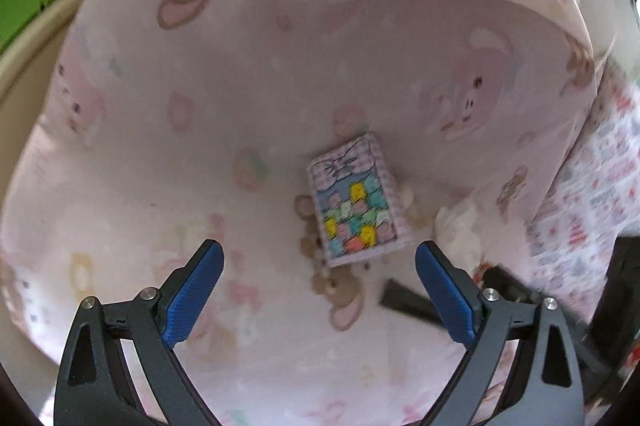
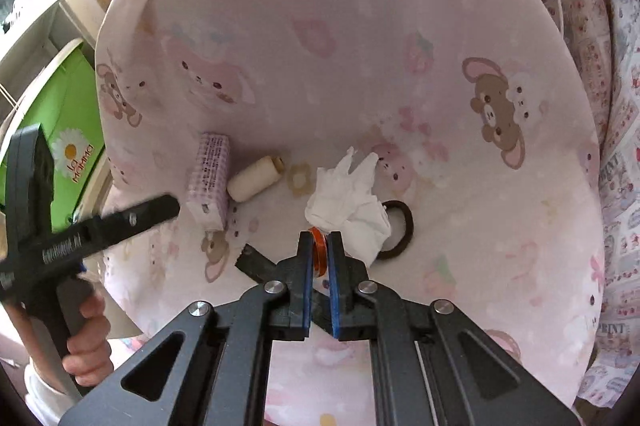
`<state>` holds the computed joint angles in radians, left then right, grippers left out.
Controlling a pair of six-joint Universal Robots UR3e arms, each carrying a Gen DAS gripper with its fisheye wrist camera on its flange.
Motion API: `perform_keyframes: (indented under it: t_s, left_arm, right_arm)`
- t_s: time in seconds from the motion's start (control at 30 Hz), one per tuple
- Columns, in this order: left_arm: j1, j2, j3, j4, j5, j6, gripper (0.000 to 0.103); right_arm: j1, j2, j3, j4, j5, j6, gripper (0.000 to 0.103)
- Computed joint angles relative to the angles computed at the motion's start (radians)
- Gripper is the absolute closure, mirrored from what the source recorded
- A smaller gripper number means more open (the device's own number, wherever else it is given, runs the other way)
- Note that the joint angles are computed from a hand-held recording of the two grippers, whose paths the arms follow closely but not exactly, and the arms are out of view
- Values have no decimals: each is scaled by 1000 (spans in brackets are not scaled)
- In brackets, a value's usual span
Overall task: Collect trash
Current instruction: 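Grasp the pastel bear-print box with the left tool while the right tool grasps the small orange item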
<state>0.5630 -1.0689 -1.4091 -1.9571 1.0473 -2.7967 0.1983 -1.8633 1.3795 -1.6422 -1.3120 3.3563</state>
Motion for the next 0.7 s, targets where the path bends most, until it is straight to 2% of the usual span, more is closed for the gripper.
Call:
perform_keyframes:
  t_s: [0.17, 0.33, 0.5, 0.57, 0.6, 0.7]
  left_arm:
    - [5, -44, 5, -34, -99, -38, 9]
    - [-9, -63, -47, 23, -128, -77, 28]
    - [-3, -104, -51, 36, -150, -91, 36]
    - [-36, -134, -44, 52, -144, -86, 41]
    - [-68, -159, -32, 72, -124, -91, 49]
    - [-130, -169, -30, 152, -71, -143, 52]
  right_arm:
    - [-17, -30, 24, 17, -9, -16, 95]
    - [-80, -73, 38, 70, 31, -78, 95]
    - [-111, -99, 41, 104, 41, -110, 95]
    - [-121, -103, 35, 110, 44, -118, 95]
    - [-126, -106, 34, 113, 46, -121, 95]
    - [-134, -108, 25, 117, 54, -116, 95]
